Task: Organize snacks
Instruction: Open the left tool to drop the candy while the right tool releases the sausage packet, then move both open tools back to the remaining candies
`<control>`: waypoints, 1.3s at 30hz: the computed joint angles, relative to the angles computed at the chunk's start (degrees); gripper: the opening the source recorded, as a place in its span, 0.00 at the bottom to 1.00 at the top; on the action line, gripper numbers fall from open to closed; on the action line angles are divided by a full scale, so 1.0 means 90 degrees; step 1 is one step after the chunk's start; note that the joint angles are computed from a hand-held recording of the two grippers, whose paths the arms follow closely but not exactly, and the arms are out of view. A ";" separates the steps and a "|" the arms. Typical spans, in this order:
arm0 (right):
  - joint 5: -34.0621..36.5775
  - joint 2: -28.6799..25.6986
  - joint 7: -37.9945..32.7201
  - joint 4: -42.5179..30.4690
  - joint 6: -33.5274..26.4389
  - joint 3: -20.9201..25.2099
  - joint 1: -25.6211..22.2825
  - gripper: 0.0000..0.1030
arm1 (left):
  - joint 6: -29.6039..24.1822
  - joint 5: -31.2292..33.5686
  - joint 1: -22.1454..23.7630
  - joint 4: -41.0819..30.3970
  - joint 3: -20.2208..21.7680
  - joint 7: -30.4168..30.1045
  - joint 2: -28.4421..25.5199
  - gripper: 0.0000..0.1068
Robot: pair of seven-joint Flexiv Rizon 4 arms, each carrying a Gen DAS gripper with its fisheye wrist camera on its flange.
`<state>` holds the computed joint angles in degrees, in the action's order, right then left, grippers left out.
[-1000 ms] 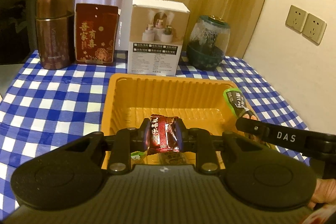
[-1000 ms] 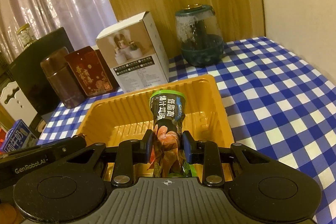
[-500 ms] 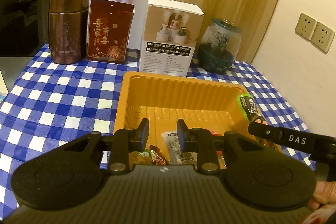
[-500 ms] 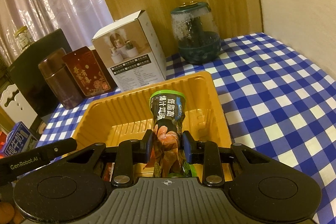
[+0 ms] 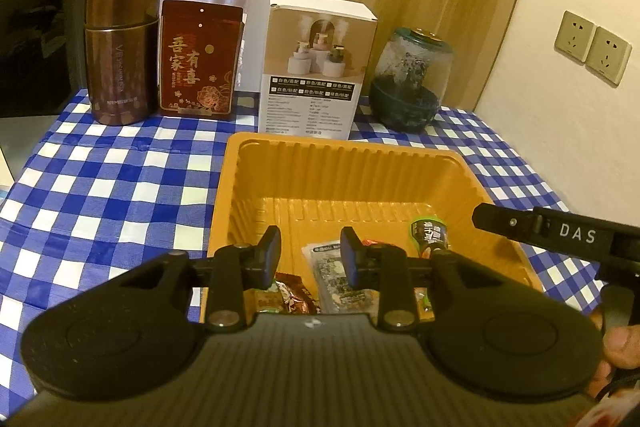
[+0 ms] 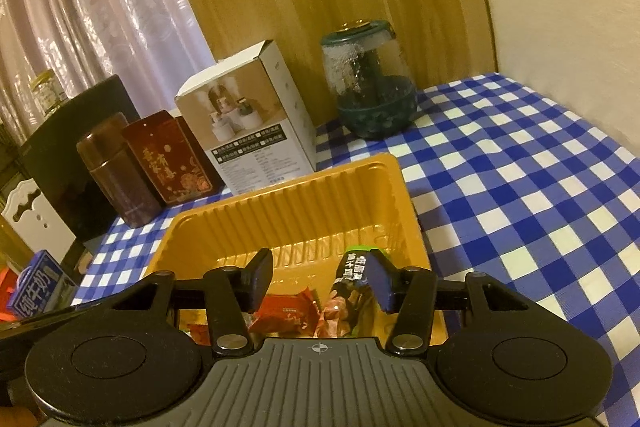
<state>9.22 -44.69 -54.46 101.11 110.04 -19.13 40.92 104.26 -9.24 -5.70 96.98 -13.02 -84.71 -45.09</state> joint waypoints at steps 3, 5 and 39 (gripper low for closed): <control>0.0064 0.0013 -0.0027 0.0049 0.0062 -0.0067 0.0067 0.51 | 0.0036 0.0035 -0.0002 0.0065 0.0003 0.0000 0.0041 0.27; 0.0102 0.0033 -0.0079 0.0101 0.0117 -0.0102 0.0114 0.51 | 0.0059 0.0041 -0.0019 0.0125 0.0022 -0.0012 0.0083 0.27; 0.1570 0.1746 -0.2611 0.2709 0.1066 0.0383 0.1248 0.55 | 0.1359 0.0747 -0.0198 0.3476 0.0475 -0.1123 0.1914 0.32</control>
